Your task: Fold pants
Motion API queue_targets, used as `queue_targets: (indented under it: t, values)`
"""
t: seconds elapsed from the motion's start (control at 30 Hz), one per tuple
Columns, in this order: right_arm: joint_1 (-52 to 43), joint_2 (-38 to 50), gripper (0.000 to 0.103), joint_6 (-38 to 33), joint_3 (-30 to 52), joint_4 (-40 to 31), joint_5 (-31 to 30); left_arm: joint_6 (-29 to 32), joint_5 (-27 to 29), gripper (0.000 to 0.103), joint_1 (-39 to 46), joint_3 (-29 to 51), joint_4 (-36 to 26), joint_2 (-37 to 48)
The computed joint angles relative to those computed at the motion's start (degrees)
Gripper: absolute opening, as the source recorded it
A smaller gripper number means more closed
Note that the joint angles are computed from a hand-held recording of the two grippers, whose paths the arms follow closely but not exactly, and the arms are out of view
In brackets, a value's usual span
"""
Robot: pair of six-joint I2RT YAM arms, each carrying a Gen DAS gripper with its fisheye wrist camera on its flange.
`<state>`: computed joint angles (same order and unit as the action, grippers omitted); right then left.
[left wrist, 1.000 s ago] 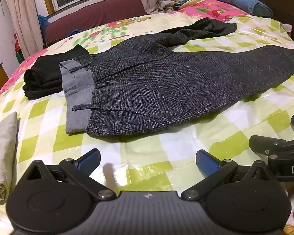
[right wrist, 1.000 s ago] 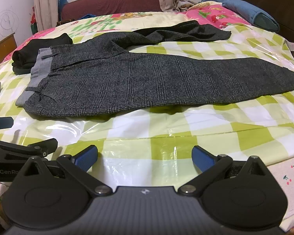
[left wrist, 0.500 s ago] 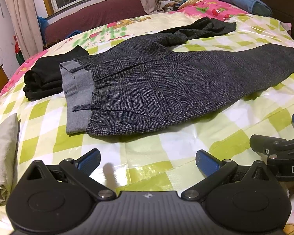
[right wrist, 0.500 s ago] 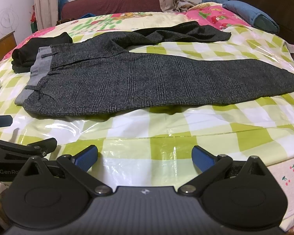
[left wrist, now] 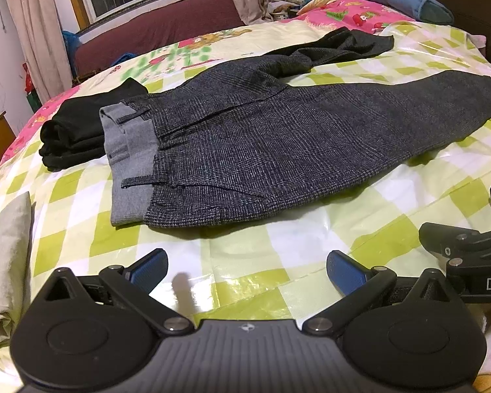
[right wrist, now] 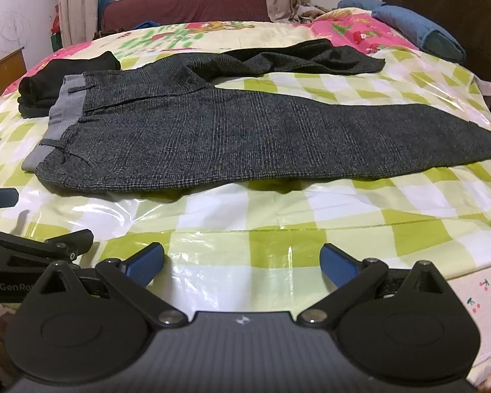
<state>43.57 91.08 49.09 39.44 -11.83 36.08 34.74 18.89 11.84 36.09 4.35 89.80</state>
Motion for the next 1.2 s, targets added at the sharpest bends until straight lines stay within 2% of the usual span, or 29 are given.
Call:
queue_targets:
  t: [1.2]
  values:
    - [0.75, 1.53, 0.099, -0.17, 1.77, -2.12, 1.48, 0.62, -0.26, 0.103, -0.11, -0.41, 0.83, 0.35]
